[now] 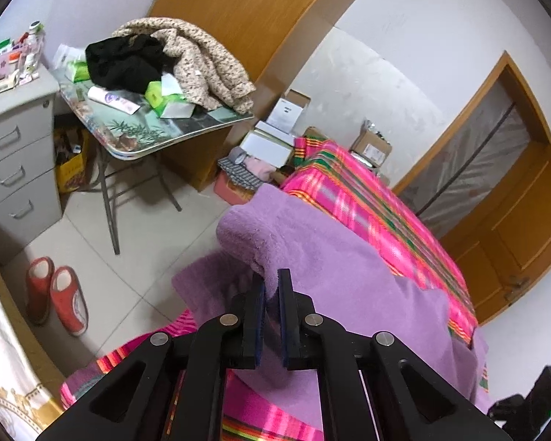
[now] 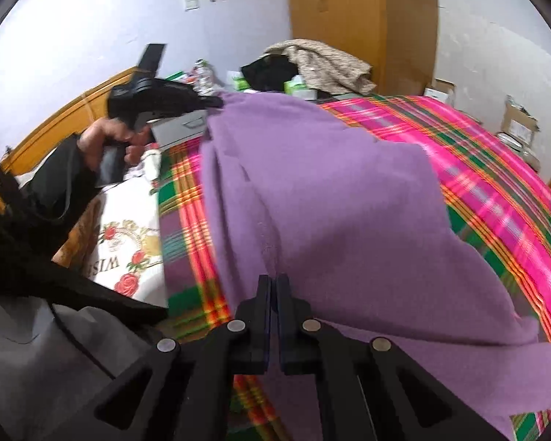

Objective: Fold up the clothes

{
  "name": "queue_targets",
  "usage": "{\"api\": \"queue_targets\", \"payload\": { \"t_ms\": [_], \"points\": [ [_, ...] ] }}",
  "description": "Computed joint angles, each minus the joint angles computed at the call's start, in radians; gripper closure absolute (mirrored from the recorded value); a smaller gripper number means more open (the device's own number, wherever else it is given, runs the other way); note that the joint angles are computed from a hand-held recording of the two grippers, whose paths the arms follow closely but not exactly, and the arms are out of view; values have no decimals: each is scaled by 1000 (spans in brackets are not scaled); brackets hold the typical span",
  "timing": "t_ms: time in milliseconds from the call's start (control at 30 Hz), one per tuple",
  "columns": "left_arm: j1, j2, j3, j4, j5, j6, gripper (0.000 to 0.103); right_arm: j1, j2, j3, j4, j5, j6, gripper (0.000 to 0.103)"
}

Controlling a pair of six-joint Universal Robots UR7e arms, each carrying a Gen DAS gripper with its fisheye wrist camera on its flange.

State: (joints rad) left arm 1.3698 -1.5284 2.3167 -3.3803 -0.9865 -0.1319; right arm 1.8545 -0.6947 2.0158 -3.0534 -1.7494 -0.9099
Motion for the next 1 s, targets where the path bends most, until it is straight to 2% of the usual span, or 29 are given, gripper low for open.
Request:
{"api": "queue_targets", "payload": {
  "t_ms": [133, 367, 533, 567, 633, 667, 700, 833, 1000],
  "points": [
    [33, 10, -1, 24, -16, -34, 96, -13, 36, -26, 50, -35, 17, 100],
    [45, -4, 23, 15, -12, -49, 96, -24, 27, -30, 91, -29, 2, 100],
    [13, -26, 44, 39, 15, -69, 97, -23, 9, -23, 69, -12, 17, 98],
    [-1, -32, 51, 37, 26, -69, 96, -23, 5, -23, 68, -4, 20, 98],
    [-32, -40, 68, 30, 46, -77, 84, -14, 11, -25, 44, 6, 11, 85],
    [-42, -40, 73, 29, 46, -88, 74, -10, 15, -26, 31, 10, 6, 80],
    [-48, -38, 76, 34, 40, -98, 73, -5, 19, -27, 18, 15, 1, 76],
    [-56, -6, 71, 55, 17, -121, 73, 11, 60, -60, 18, 18, 14, 75],
    [-46, 28, 55, 65, 29, -166, 73, 17, 92, -88, 34, 19, 14, 76]
  ]
}}
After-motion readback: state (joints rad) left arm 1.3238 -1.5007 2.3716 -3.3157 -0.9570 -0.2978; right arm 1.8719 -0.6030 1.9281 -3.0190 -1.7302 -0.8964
